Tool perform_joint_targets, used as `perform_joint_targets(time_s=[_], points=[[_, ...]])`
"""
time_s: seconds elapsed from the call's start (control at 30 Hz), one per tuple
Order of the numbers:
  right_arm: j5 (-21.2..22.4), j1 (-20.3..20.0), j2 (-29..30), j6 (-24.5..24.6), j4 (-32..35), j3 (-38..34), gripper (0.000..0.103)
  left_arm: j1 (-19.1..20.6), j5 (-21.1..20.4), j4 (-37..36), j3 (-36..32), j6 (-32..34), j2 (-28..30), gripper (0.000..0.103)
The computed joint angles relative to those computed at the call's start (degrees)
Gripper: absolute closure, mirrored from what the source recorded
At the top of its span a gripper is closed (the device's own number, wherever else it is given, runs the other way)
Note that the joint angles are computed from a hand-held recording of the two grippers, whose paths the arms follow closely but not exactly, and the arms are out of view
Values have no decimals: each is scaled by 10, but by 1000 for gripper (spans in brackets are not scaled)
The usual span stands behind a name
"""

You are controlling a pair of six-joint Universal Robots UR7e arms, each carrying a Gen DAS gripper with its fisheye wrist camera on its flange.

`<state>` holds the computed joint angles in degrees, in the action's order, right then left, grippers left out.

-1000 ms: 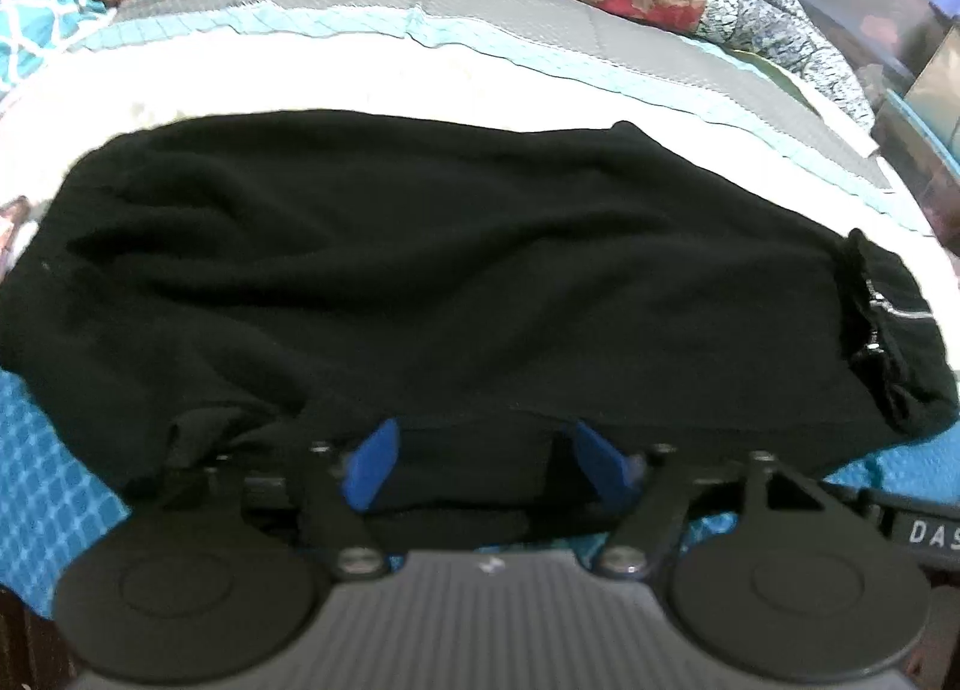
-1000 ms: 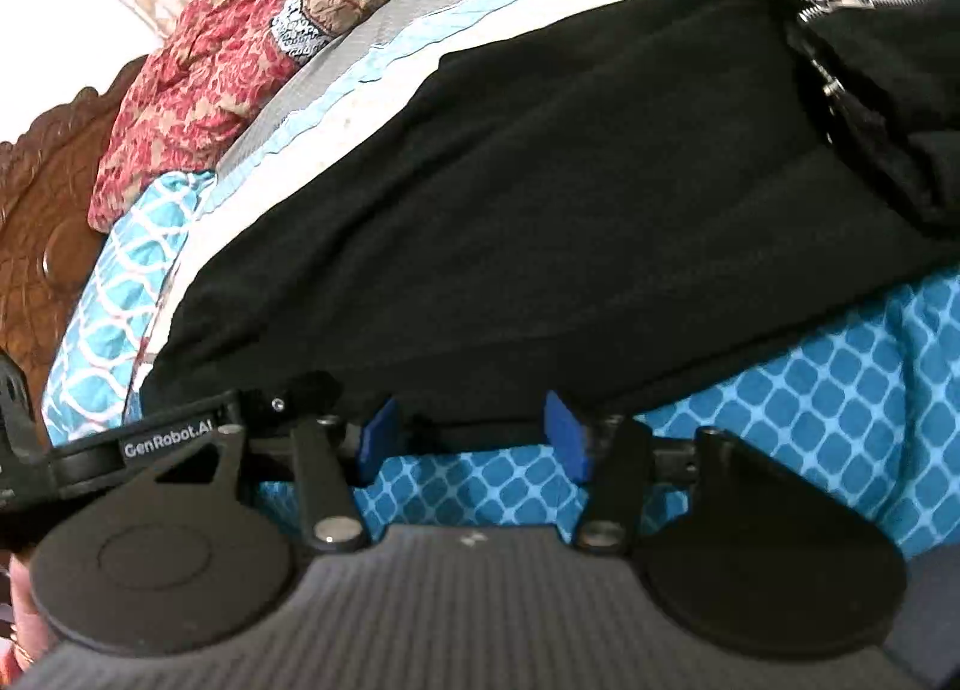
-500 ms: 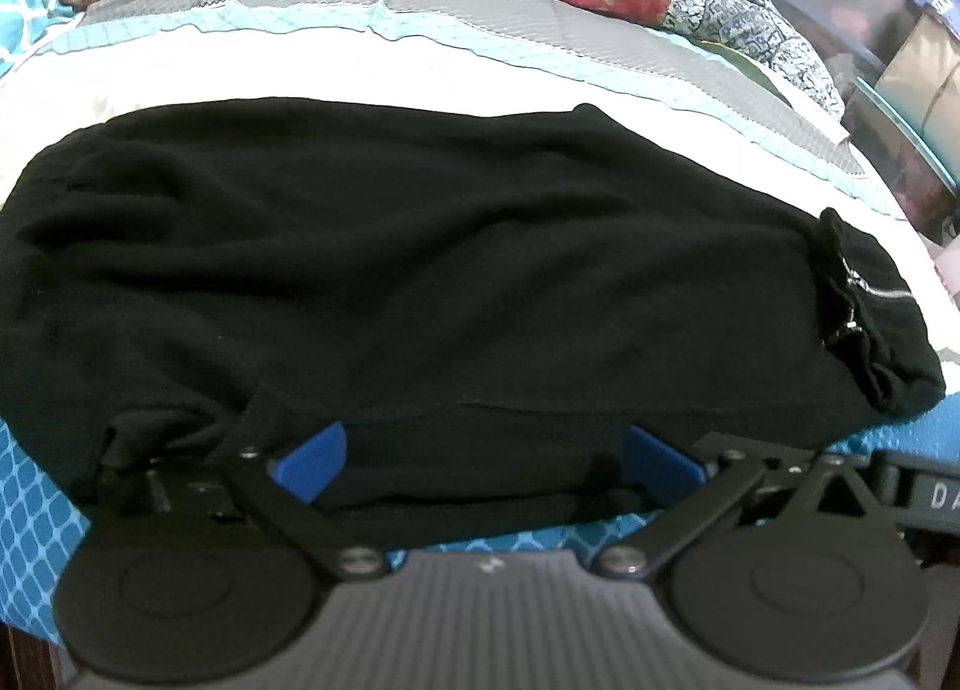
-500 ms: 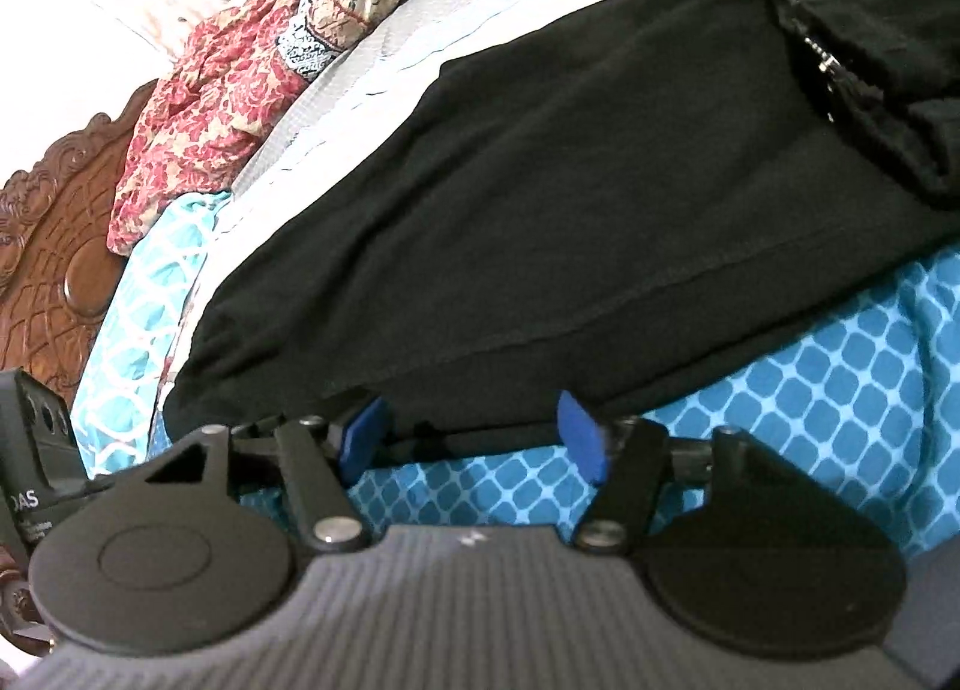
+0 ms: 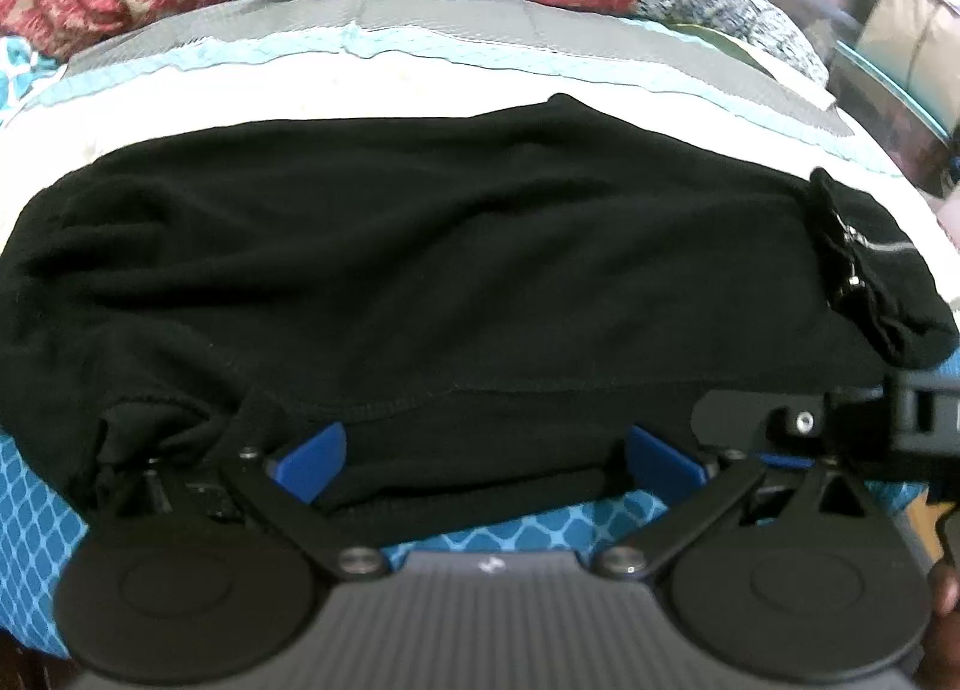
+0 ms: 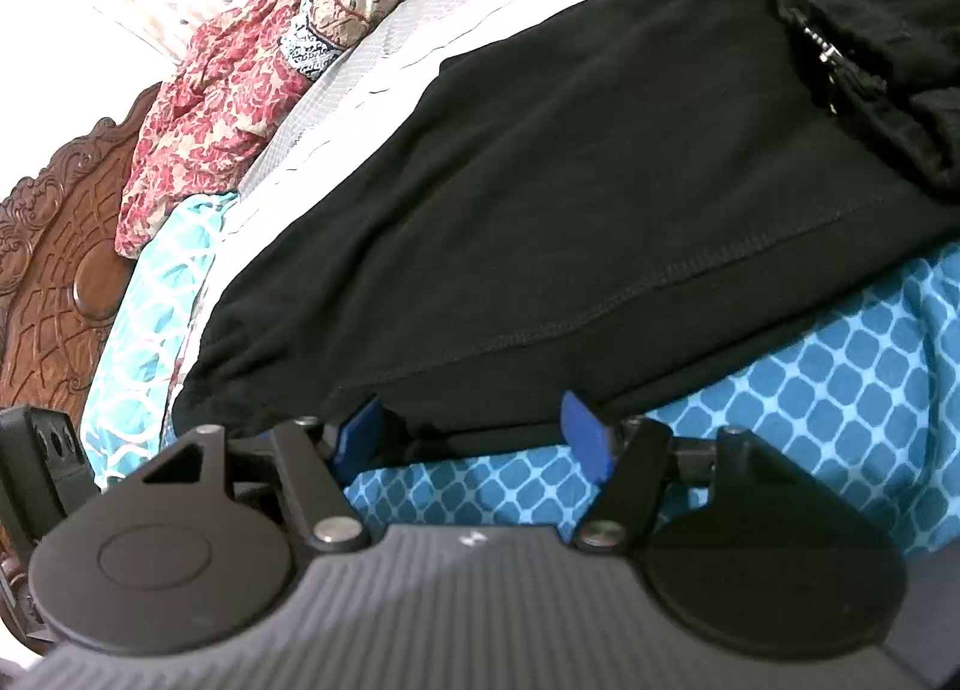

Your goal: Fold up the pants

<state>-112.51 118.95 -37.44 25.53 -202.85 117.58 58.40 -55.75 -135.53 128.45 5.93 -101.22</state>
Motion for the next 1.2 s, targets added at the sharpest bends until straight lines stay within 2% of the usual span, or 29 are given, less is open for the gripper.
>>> perform_joint_targets(time_s=[0.17,0.23,0.33,0.43,0.63,0.77,0.87,0.93,1.2], points=[[-7,6,3,-12,16,-10,31,-23,18,-9,17,33,-22,0],[-8,6,5,-12,17,-13,31,-29,12,-21,22,45,-42,0],[-8,6,6,-10,18,-15,30,-16,-13,-25,13,37,-69,0],[-11,8,10,-12,21,-20,29,27,-65,-14,-20,2,-80,0],[-17,12,15,-19,29,-29,25,111,-133,-45,-70,-70,-80,0],[-17,12,16,-20,31,-31,24,157,-137,-59,-103,-125,-57,0],[-19,13,17,-22,34,-33,23,199,-167,-61,-125,-177,-40,0],[-21,15,19,-20,36,-37,23,217,-173,-67,-130,-194,-35,0],[-29,21,28,-21,47,-52,18,235,-145,-102,-136,-206,-5,0]])
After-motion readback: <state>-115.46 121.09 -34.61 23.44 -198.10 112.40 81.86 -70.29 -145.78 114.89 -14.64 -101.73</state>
